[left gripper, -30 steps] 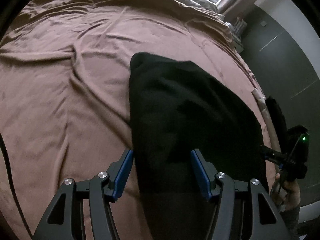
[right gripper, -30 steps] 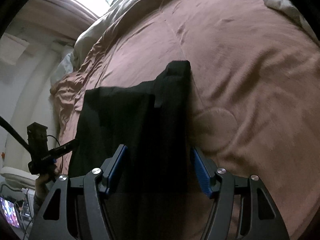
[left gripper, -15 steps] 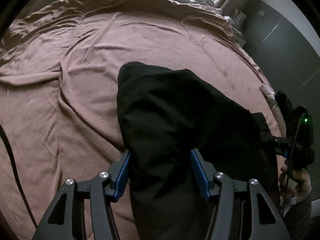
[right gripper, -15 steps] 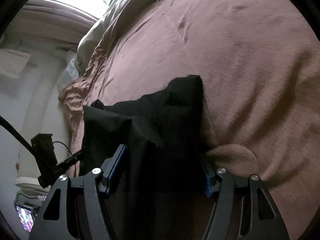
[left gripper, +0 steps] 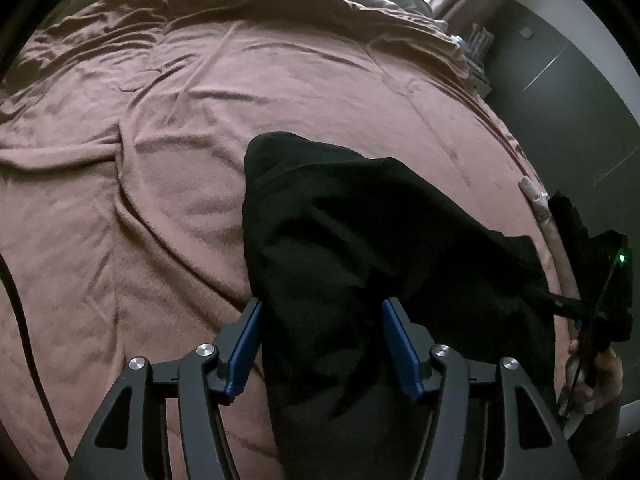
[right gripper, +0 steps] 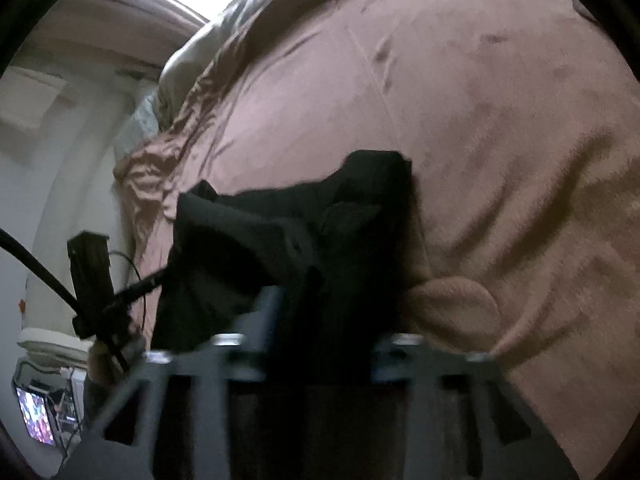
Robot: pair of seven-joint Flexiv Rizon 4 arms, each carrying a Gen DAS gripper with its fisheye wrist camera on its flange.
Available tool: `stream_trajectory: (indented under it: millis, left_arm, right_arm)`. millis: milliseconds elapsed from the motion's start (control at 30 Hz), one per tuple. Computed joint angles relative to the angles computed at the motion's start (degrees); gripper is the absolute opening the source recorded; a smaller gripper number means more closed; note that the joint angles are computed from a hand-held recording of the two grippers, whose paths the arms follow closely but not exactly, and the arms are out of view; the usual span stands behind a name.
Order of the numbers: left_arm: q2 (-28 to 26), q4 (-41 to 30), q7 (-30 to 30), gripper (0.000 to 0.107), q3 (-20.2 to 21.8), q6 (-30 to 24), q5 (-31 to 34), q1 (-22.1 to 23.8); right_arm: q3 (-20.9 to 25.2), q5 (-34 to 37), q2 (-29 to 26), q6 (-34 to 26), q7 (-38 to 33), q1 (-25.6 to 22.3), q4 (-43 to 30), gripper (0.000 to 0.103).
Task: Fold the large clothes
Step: 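Close both tools on the folded black jacket's edge side by side, then lift the folded jacket with both tools and carry it toward the headboard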
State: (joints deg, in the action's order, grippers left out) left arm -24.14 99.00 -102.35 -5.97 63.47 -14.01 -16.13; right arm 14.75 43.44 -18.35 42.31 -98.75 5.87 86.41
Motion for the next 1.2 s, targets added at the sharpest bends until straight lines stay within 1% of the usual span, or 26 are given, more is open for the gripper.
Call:
stream_trajectory:
  millis: [33,133,300,333,367,400,433,467,500,533,567,633,733,800,933,1033,1100,1200]
  left_arm:
    - [-0.2,0.0,0.4,0.063,-0.4,0.3,-0.5,0.3]
    - [-0.6,0.4,1.3,0.064,-1.2,1.3,-2.1,1.0]
    - [-1.1,1.1,2.7,0.066,-1.9,2.4,-4.0,1.7]
    - [-1.3,1.2,2.8,0.066,-2.2,2.8,-4.7,1.9]
    - [-1.5,1.3,2.3,0.066,-2.2,3.2,-5.2,1.8]
    - [-1.6,1.2,1.7,0.065,-1.8,3.0,-4.9,1.5]
    - [-1.6,0.7,0.7,0.061,-1.0,2.5,-4.1,0.8]
    - [-1.6,0.3,0.0,0.059,-0.5,2.0,-3.4,0.5]
    - [-1.4,0.0,-0.9,0.053,0.0,1.6,-2.8,0.1]
    - [-1.0,-0.3,-2.2,0.047,0.6,1.0,-1.9,-0.5]
    - [-0.6,-0.4,-3.1,0.043,1.0,0.6,-1.2,-0.7]
    - [0.7,-0.5,-4.7,0.031,1.8,0.0,0.7,-1.4]
    - [3.1,0.4,-6.6,0.024,2.5,1.0,3.2,-2.2]
    - [4.7,0.8,-9.4,0.022,3.2,1.8,4.9,-2.9]
    - [9.4,2.5,-14.3,0.019,4.6,3.9,10.9,-4.7]
    - [13.0,4.3,-17.7,0.018,4.5,5.5,13.6,-5.0]
    - [15.4,5.2,-20.4,0.017,4.5,6.2,16.2,-5.3]
    - [18.8,7.1,-24.1,0.016,3.8,7.7,19.2,-5.1]
  right_arm:
    - [0.2,0.7,-0.1,-0.3,-0.6,-0.3,0.0,0.082]
    - [0.8,4.0,-1.6,-2.9,-1.9,-1.5,-1.7,0.082]
    - [1.1,6.3,-4.7,-2.1,-2.9,-1.9,-4.5,0.082]
    - [1.3,6.4,-5.3,-1.6,-2.8,-1.7,-5.0,0.077]
    - [1.2,5.7,-5.7,-1.0,-2.1,-1.2,-5.1,0.051]
    - [1.3,5.3,-6.1,-1.0,-1.1,-0.9,-5.2,0.036]
    - [1.5,5.2,-6.3,-0.4,-0.7,-0.7,-5.3,0.031]
    - [1.8,4.9,-6.2,0.5,-1.1,-0.6,-5.1,0.023]
    - [1.9,4.3,-5.7,1.6,-1.3,-0.3,-4.6,0.021]
    - [2.3,4.2,-4.8,2.9,-1.7,-0.1,-3.8,0.016]
    - [2.6,4.3,-4.0,4.1,-2.3,0.1,-3.2,0.013]
    - [3.2,4.1,-1.8,6.4,-3.5,0.9,-1.6,0.011]
    - [3.5,3.8,1.6,8.9,-4.9,2.0,1.0,0.010]
    - [3.6,4.6,4.2,10.5,-5.9,2.6,3.0,0.009]
    - [3.2,7.8,9.0,12.6,-8.3,3.8,6.5,0.009]
    - [2.4,10.9,13.2,13.2,-10.9,4.7,9.4,0.009]
    - [2.1,12.2,16.4,15.0,-13.5,6.2,11.6,0.009]
    - [1.3,13.4,20.6,16.6,-14.5,8.4,14.9,0.009]
